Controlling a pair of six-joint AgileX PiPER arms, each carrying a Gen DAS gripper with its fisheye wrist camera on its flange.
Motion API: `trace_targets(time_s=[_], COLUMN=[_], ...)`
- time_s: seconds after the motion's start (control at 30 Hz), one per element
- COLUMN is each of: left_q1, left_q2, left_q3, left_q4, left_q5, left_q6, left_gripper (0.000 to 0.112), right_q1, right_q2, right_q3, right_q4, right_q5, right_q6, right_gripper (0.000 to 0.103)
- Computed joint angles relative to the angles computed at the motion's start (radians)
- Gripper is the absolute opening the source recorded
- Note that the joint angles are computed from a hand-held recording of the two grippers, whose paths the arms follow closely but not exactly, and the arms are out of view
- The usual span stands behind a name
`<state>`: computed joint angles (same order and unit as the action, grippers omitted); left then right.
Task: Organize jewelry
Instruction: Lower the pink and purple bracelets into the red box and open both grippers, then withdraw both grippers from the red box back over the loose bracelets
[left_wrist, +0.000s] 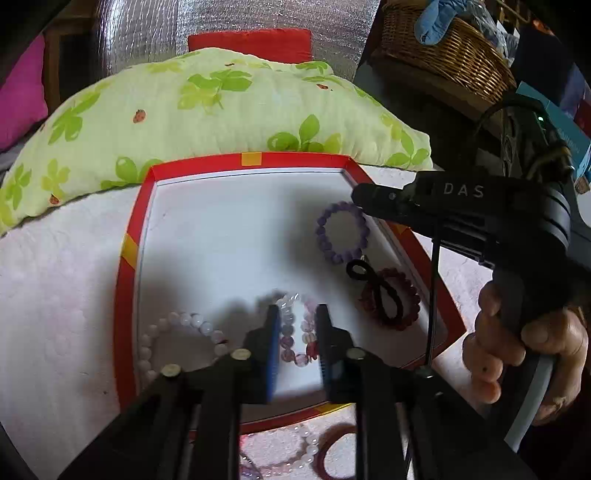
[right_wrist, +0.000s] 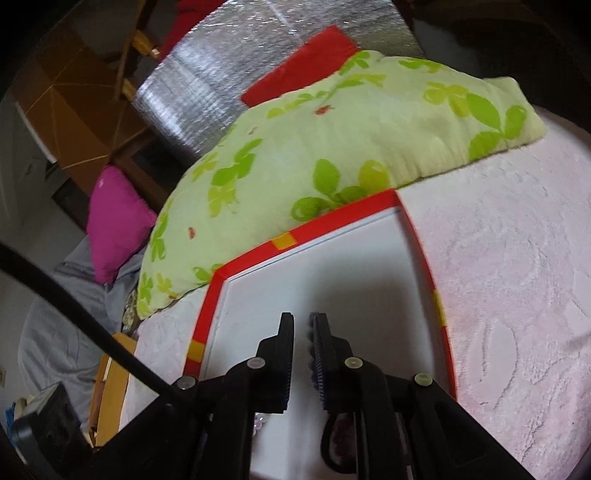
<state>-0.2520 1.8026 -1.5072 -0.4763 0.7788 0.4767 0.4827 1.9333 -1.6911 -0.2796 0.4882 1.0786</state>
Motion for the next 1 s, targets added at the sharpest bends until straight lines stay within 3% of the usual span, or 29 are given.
trace_targets(time_s=[0.1,0.13,0.17,0.33,0.57,0.77,1.0], left_q1=[0.016,0.022,0.026,0.050,0.159,0.200,0.216], left_q2=[-0.032,-0.046,-0.060,-0.143,-0.230,-0.353,-0.489], left_q3=[0.033,0.046,0.059,0.141,0.214,0.369,0.533], left_q4=[-0.008,-0.012,-0.007,0.058,0.044,0.124,0.205], left_q5=[-0.026,-0.036,-0.047,-0.120,-0.126,-0.186,-0.229], left_q6=[0.004,0.007,0.008,-0.013,-0.041,-0.086,-0.071], left_gripper=[0.044,0.045,0.045,0.047,0.057,0.062,0.064], right_q1=[-0.003,0.000,0.008,0.036,0.176,0.307,0.453], right_q2=[-0.015,-0.024,-0.043,-0.100,-0.154,-0.193,-0.285], right_q3=[0.023,0.039,0.070,0.125,0.124,0.144,0.270], right_q4=[-0.050,-0.090,-0.168,-0.271,-0.416,-0.562,-0.649], right_q5=[0.021,0.021,0.011,0.009,0.148,0.244,0.294], right_q6=[0.076,0.123,0.204,0.278,0.279,0.341,0.478], right_gripper=[0.036,0.051,0.057,0.056,0.056,0.056,0.056])
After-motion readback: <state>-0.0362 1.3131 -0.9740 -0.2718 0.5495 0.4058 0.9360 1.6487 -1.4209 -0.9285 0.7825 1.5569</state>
